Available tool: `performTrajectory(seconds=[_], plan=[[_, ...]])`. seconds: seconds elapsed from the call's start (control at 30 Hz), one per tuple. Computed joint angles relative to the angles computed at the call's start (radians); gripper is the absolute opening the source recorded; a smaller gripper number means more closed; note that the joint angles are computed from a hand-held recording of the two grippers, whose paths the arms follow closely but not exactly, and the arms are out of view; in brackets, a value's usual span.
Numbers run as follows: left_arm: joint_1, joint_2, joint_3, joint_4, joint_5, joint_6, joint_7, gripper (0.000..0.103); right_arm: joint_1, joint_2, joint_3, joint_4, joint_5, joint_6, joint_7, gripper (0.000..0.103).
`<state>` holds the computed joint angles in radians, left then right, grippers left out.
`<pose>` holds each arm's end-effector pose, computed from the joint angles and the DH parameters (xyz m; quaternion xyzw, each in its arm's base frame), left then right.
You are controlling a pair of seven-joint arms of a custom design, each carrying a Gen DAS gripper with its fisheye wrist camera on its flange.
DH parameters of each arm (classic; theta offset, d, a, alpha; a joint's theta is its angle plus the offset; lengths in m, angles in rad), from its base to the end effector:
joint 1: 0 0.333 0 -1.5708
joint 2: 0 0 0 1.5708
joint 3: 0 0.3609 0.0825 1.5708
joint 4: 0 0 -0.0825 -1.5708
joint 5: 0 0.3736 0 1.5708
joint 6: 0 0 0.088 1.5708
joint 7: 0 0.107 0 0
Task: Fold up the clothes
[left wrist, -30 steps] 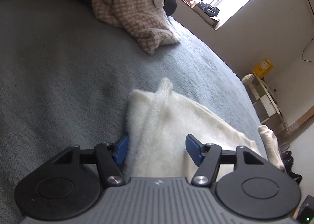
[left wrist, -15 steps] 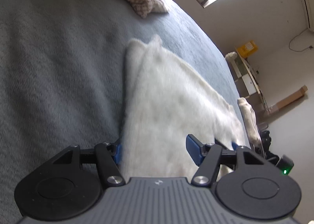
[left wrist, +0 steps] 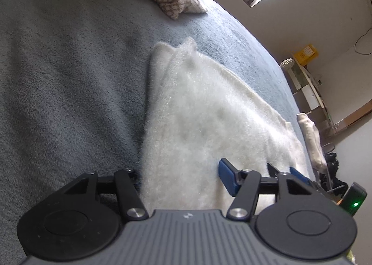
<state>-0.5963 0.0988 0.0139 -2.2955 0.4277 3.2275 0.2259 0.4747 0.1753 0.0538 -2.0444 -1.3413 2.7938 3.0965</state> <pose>0.4489 -0.3440 0.4532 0.7425 -0.5362 0.4014 0.0017 0.4980 0.3412 0.4440 -0.6917 0.5813 -0.3009 0.3050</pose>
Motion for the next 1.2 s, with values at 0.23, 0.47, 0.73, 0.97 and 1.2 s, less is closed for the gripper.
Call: performTrajectory(seconds=[0.23,0.47,0.73,0.97,1.2], plan=[[0.001,-0.022,0.013,0.014,0.132,-0.04,-0.153,0.036,-0.001,0.0,0.0,0.0,0.003,0.003,-0.003,0.102],[0.049,-0.05,-0.037,0.046,0.264,-0.078,-0.273,0.026,-0.003,-0.001,0.0,-0.001,0.031,0.006,-0.033,0.102],[0.11,-0.048,-0.128,0.143,0.393,-0.091,-0.341,0.024,-0.001,-0.003,-0.003,-0.003,0.058,0.01,-0.064,0.102],[0.119,0.006,-0.188,0.285,0.485,-0.096,-0.384,0.024,-0.008,-0.003,-0.011,-0.007,0.112,0.044,-0.131,0.102],[0.143,0.09,-0.315,0.385,0.176,-0.139,0.009,0.024,-0.022,-0.009,-0.012,-0.018,0.174,0.083,-0.202,0.102]])
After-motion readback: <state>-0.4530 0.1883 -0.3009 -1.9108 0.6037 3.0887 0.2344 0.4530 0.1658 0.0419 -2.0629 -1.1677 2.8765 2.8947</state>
